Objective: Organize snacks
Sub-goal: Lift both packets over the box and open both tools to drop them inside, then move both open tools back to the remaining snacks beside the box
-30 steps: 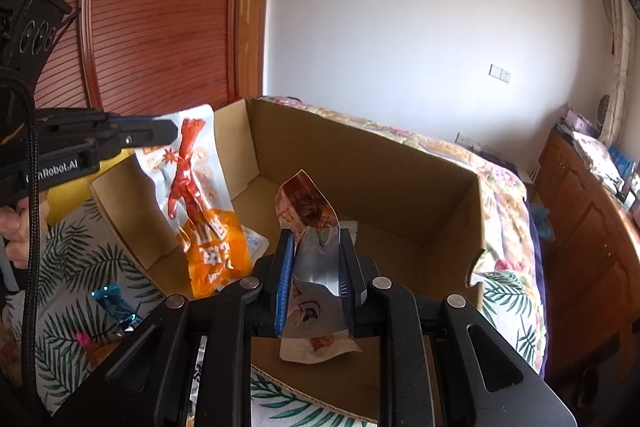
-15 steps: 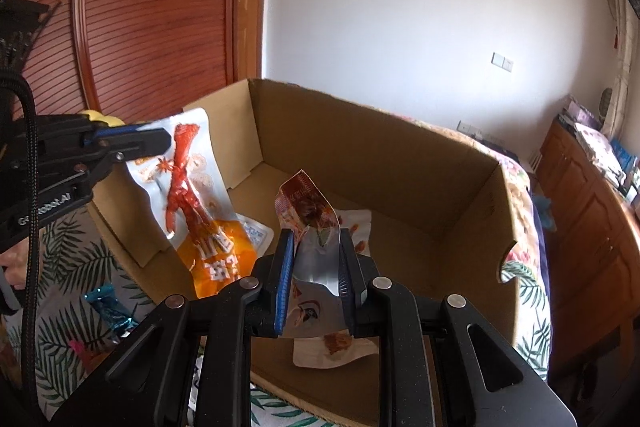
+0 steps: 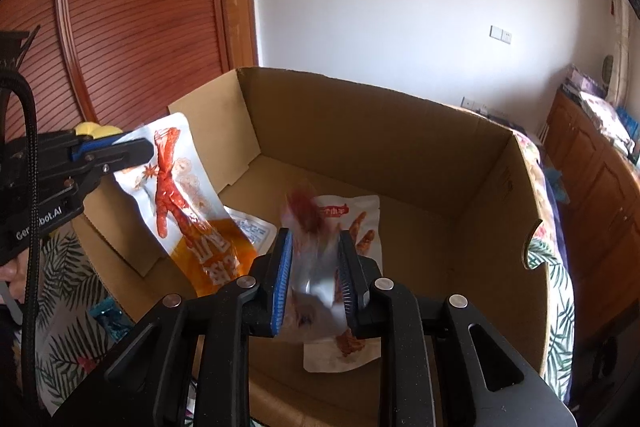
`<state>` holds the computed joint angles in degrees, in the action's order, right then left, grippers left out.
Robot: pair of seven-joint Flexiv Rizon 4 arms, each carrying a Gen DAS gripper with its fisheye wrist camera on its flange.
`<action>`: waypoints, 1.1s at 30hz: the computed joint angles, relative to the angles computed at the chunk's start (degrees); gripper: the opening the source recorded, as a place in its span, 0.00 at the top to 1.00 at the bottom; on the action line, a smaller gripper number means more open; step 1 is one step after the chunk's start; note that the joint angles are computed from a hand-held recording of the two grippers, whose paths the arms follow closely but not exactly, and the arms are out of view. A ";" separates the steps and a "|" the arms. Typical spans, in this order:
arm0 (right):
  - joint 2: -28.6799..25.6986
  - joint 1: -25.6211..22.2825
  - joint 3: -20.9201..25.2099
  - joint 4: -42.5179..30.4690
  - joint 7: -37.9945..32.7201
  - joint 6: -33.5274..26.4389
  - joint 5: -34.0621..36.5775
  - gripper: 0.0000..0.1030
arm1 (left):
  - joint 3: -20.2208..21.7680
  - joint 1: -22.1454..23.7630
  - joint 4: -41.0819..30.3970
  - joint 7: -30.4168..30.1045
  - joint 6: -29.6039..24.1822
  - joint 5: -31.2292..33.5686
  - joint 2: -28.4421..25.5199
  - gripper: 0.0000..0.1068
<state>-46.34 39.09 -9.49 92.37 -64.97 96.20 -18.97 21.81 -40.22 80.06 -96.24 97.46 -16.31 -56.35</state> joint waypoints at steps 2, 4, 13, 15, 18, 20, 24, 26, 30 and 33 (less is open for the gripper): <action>-0.27 -0.51 0.36 -0.51 -0.07 -0.08 0.01 0.76 | 0.61 -0.42 0.11 -0.43 0.15 -0.25 -0.02 0.89; -0.26 0.18 -0.49 0.02 0.18 0.85 0.41 0.75 | 1.07 -0.74 0.25 -0.81 0.25 -0.51 0.04 0.87; 1.32 5.59 -5.99 4.45 -0.89 5.50 4.62 0.74 | 0.95 -1.38 2.38 -0.25 1.68 -1.10 1.65 0.77; 2.02 6.87 -7.12 5.91 -1.63 6.64 6.14 0.74 | 1.79 -2.34 2.95 -0.04 1.99 -1.52 1.92 0.74; 3.53 8.86 -8.66 8.86 -3.22 8.63 8.92 0.74 | 2.20 -3.42 4.14 0.37 2.84 -2.20 2.65 0.68; 4.72 9.80 -9.21 10.83 -4.61 9.86 10.86 0.73 | 2.13 -4.12 5.15 0.91 3.78 -2.71 3.32 0.65; 7.28 12.39 -10.69 15.17 -7.71 12.41 15.77 0.70 | 3.16 -6.44 6.89 2.29 4.55 -4.71 4.28 0.62; 8.46 13.59 -11.20 17.07 -9.37 13.20 18.16 0.68 | 1.40 -6.18 8.34 3.26 5.68 -4.96 5.48 0.57; 10.51 17.29 -13.42 21.46 -12.62 14.86 23.90 0.61 | -2.32 -5.88 11.91 5.91 8.26 -5.60 7.71 0.54; 11.46 18.21 -13.18 23.78 -14.23 15.35 26.97 0.57 | -2.43 -7.73 14.55 7.62 10.04 -7.69 8.35 0.50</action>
